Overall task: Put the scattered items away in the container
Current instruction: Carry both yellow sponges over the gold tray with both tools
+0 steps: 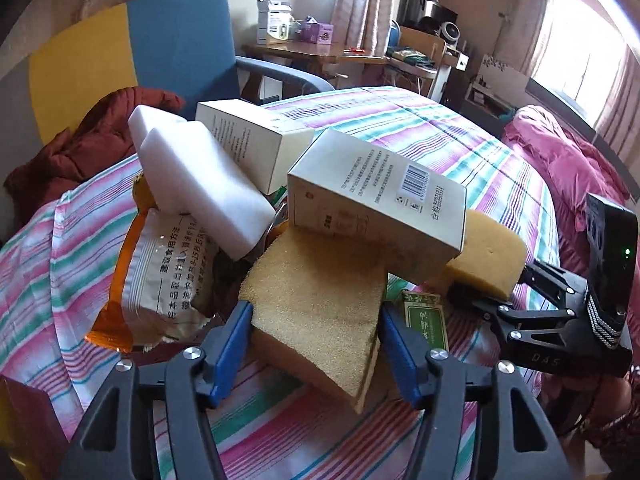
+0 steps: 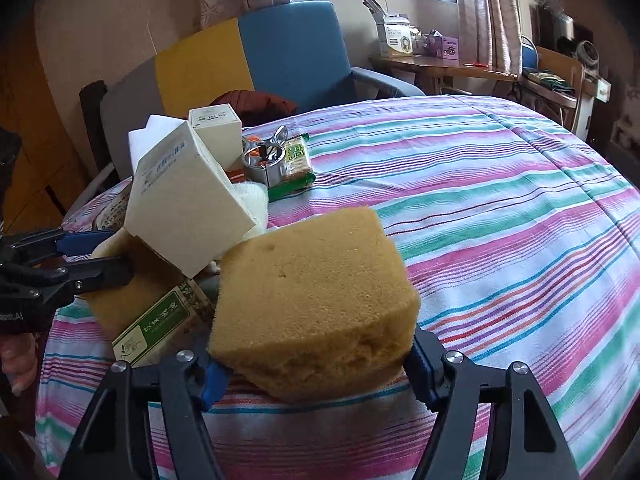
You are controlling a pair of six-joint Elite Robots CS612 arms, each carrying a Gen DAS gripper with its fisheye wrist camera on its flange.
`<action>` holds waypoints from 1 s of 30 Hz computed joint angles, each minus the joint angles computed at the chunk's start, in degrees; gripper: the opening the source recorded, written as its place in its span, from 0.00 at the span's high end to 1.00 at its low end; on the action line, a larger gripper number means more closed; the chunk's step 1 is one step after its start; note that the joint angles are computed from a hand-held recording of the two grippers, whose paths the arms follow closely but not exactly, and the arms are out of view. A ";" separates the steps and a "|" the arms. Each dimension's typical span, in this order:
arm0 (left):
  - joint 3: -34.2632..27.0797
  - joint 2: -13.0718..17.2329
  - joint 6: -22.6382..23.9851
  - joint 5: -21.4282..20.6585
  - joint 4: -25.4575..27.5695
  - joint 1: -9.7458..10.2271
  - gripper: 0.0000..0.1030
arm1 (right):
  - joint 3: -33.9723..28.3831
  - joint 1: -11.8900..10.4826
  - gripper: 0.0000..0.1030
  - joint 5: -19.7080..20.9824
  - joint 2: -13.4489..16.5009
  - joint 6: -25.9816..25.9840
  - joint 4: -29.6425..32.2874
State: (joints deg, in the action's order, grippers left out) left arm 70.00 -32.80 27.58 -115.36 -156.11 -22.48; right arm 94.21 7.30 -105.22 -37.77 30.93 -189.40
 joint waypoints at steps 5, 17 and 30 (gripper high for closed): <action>2.09 -0.87 -0.64 -0.31 -1.21 0.59 0.49 | 1.48 0.62 0.31 -0.72 -1.29 3.81 -0.49; 7.63 -3.65 -8.44 -3.51 -5.94 1.85 0.53 | 2.20 3.55 0.31 -3.07 -3.83 5.22 -0.99; 12.65 -6.65 -16.83 0.18 -13.36 6.81 0.53 | -5.43 7.52 0.31 3.40 -2.08 -0.94 1.55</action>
